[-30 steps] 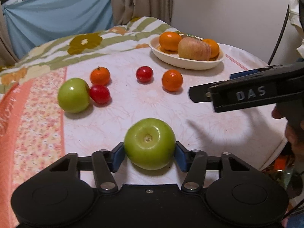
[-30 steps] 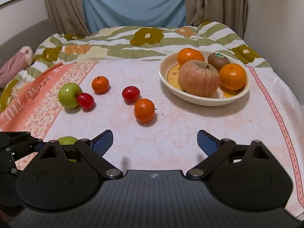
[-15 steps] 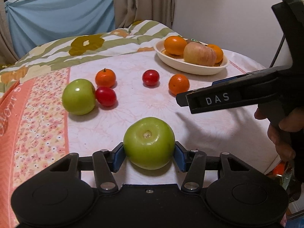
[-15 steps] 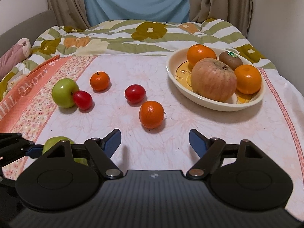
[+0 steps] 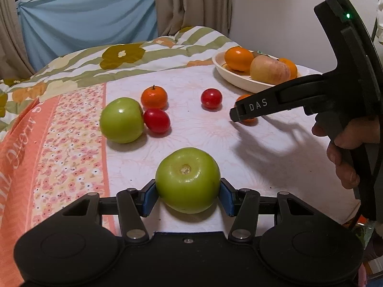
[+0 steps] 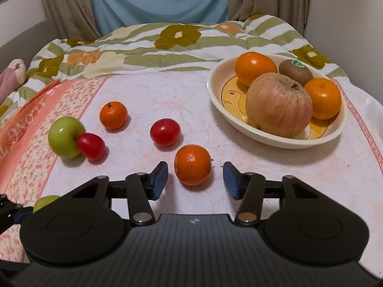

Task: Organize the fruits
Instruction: 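Grasp the green apple with the left tool while the right tool grasps a mandarin, then carry the green apple and mandarin into the bowl and open both tools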

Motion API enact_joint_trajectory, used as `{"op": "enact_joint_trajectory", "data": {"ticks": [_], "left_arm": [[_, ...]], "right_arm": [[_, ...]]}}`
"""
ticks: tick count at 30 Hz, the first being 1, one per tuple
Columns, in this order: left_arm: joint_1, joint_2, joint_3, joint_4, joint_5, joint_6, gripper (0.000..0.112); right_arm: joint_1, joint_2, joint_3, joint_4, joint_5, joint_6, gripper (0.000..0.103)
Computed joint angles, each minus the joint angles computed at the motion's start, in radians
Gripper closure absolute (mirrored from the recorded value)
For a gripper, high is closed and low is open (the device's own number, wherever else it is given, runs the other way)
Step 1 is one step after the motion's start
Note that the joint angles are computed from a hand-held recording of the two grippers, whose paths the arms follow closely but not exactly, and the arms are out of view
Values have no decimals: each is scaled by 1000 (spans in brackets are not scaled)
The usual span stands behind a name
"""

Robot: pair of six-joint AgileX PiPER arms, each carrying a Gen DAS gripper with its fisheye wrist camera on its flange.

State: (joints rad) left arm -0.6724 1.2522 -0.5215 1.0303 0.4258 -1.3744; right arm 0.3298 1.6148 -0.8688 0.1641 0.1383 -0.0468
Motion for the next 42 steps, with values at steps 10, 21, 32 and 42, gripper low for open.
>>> {"op": "enact_joint_trajectory", "data": {"ticks": [10, 21, 32, 42], "left_arm": [[15, -27, 1, -11, 29, -2, 54], [-45, -65, -94, -103, 162, 71, 54], [-138, -19, -307, -164, 326, 141, 54], [-107, 168, -565, -190, 317, 222, 55]], "right_arm": [[-5, -15, 12, 176, -9, -188, 54], [-50, -130, 3, 333, 86, -404, 54], [-198, -242, -92, 385, 307, -529, 54], [-415, -181, -255, 518, 488, -748, 54]]}}
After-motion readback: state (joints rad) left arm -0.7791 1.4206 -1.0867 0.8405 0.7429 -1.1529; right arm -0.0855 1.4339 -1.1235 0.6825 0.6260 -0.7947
